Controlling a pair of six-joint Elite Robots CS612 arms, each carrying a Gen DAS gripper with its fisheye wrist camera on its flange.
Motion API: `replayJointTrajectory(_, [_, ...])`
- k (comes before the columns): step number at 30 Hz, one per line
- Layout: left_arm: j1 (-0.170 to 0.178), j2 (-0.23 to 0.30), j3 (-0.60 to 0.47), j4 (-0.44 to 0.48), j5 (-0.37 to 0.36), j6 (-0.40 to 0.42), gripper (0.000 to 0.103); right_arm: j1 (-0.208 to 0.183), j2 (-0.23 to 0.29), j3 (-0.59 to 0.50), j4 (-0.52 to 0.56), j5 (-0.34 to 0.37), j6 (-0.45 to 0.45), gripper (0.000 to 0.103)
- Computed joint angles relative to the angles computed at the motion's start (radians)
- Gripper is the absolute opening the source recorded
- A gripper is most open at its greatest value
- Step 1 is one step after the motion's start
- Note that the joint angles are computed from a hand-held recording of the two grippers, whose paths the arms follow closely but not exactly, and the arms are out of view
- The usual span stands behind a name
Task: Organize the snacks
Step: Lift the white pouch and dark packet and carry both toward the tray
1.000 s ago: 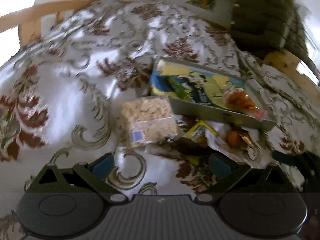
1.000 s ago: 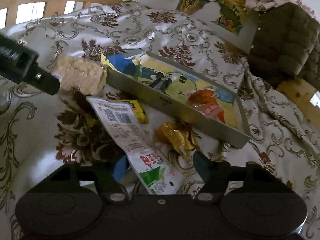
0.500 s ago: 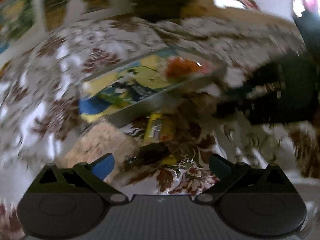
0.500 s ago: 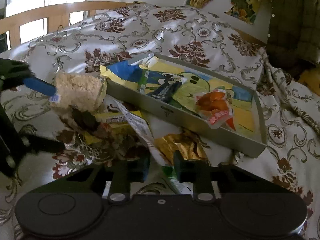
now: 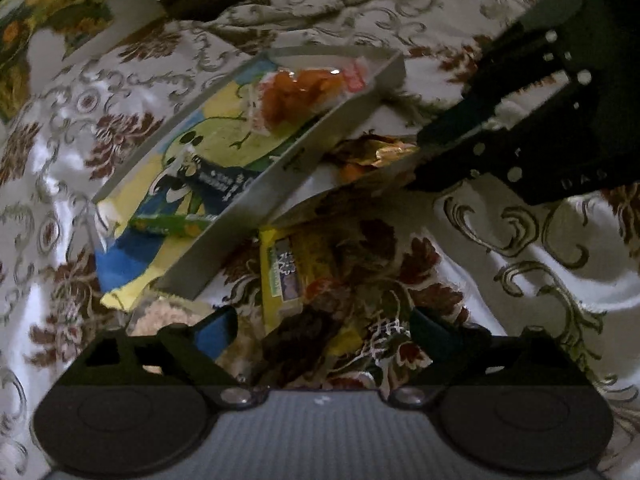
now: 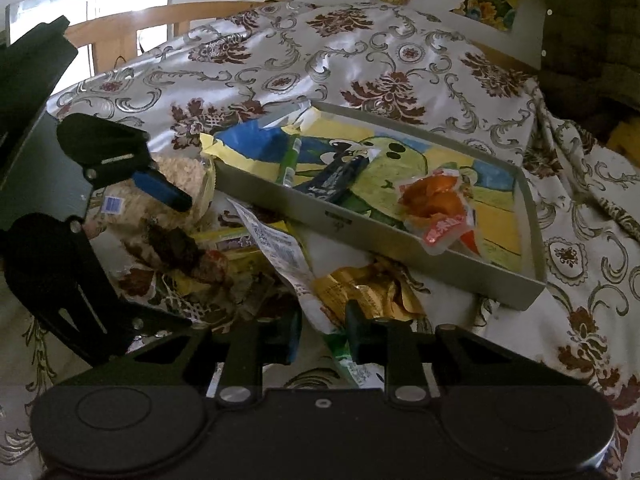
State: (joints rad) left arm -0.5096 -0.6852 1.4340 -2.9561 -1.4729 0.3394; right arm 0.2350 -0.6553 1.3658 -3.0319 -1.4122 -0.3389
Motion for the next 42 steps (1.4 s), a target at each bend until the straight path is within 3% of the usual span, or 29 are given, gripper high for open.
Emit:
replayJointTrajectory(8, [-0.008, -0.002, -0.015, 0.073, 0.041, 0.001, 0.07, 0.0, 0.002, -0.006, 0.017, -0.005, 0.015, 0.028])
replayJointTrajectory(12, [-0.018, -0.014, -0.013, 0.115, 0.074, -0.004, 0.065, -0.001, 0.0, -0.008, 0.035, 0.002, 0.02, 0.029])
replayJointTrajectory(18, [-0.028, -0.029, -0.004, 0.155, 0.101, -0.089, 0.061, -0.002, -0.003, -0.001, 0.035, 0.004, 0.014, 0.028])
replayJointTrajectory(22, [-0.033, -0.045, 0.002, 0.195, 0.1, -0.219, 0.058, -0.005, -0.007, 0.0, 0.044, 0.019, 0.034, 0.027])
replayJointTrajectory(27, [-0.031, -0.069, 0.008, 0.263, 0.062, -0.48, 0.054, -0.019, -0.02, -0.005, 0.101, 0.074, 0.128, 0.027])
replayJointTrajectory(33, [-0.02, -0.065, 0.038, 0.181, 0.038, -0.668, 0.054, -0.032, -0.017, -0.007, 0.094, 0.12, 0.202, 0.028])
replayJointTrajectory(36, [-0.013, -0.059, 0.042, 0.145, 0.023, -0.719, 0.054, -0.026, -0.005, 0.0, 0.039, 0.111, 0.17, 0.03])
replayJointTrajectory(40, [-0.004, -0.056, 0.048, 0.106, -0.003, -0.778, 0.054, -0.002, 0.013, 0.009, -0.036, 0.042, 0.032, 0.032])
replayJointTrajectory(42, [-0.002, -0.055, 0.053, 0.091, -0.009, -0.785, 0.054, 0.009, 0.024, 0.013, -0.09, 0.001, -0.036, 0.04])
